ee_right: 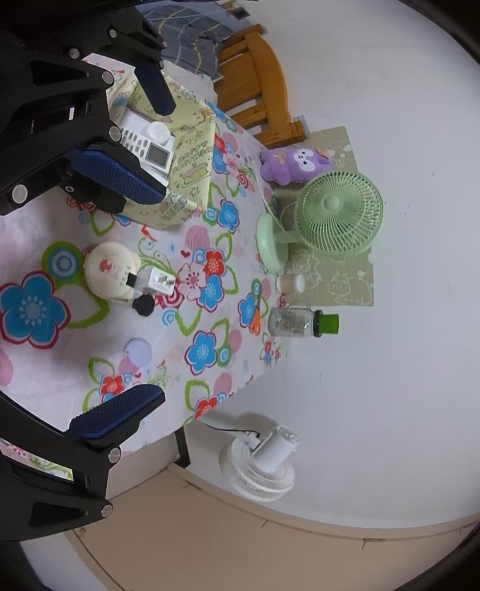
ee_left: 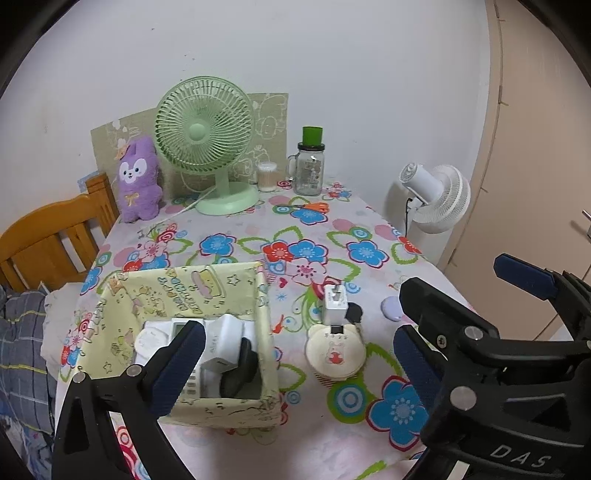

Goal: Organize rigid objects
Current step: 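Withdraw both open tools from the yellow box toward the bunny puck and lavender object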

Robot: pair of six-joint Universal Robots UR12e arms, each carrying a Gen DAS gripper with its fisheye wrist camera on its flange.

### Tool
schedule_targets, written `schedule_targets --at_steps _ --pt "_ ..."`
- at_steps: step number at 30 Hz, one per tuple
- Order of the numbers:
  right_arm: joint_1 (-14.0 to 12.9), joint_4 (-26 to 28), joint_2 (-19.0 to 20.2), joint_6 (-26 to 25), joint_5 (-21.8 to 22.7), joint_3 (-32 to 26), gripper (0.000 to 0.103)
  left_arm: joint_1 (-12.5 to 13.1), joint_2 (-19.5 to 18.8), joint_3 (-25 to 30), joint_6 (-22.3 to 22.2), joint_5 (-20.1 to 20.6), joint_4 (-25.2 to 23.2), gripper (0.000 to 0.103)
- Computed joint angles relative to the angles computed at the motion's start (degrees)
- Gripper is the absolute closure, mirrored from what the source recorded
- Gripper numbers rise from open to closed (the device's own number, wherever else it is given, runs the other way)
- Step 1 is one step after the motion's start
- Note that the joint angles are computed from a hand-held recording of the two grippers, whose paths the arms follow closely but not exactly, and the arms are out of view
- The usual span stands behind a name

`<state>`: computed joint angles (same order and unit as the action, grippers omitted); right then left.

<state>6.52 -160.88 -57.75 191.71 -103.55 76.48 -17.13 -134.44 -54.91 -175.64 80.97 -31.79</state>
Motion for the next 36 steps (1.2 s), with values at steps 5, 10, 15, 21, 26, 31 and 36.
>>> schedule_targets --at_steps 5,10,15,21,26,31,36 --pt "-0.41 -0.46 -0.53 0.26 -0.68 1.06 0.004 -0.26 -0.39 0.40 -0.16 -1.15 -0.32 0.000" --pt "-0.98 -1.82 -0.87 0.40 -0.39 2.27 0.004 -0.55 -0.82 0.52 -0.57 -2.25 0.28 0.000" --pt "-1.46 -2.87 -1.05 -0.08 -0.25 3.38 0.004 -1.10 -1.40 0.84 -0.08 -1.79 0.61 0.000" --pt "-1.99 -2.34 -0.98 -0.40 -0.40 4.05 0.004 -1.70 -2.00 0.82 0.83 -1.38 1.38 0.000" --pt "-2.08 -4.79 -0.81 -0.31 -2.37 5.18 0.000 -2.18 -2.64 1.04 1.80 -1.76 1.89 0.000" --pt "-2.80 -3.98 -0.77 0.50 -1.52 5.68 0.000 -2.56 -3.25 1.24 0.26 -1.25 1.93 0.000" --pt "-3.35 -2.92 -0.28 0.81 -0.94 5.80 0.000 -2.95 -4.24 1.73 0.43 -0.21 1.89 0.001"
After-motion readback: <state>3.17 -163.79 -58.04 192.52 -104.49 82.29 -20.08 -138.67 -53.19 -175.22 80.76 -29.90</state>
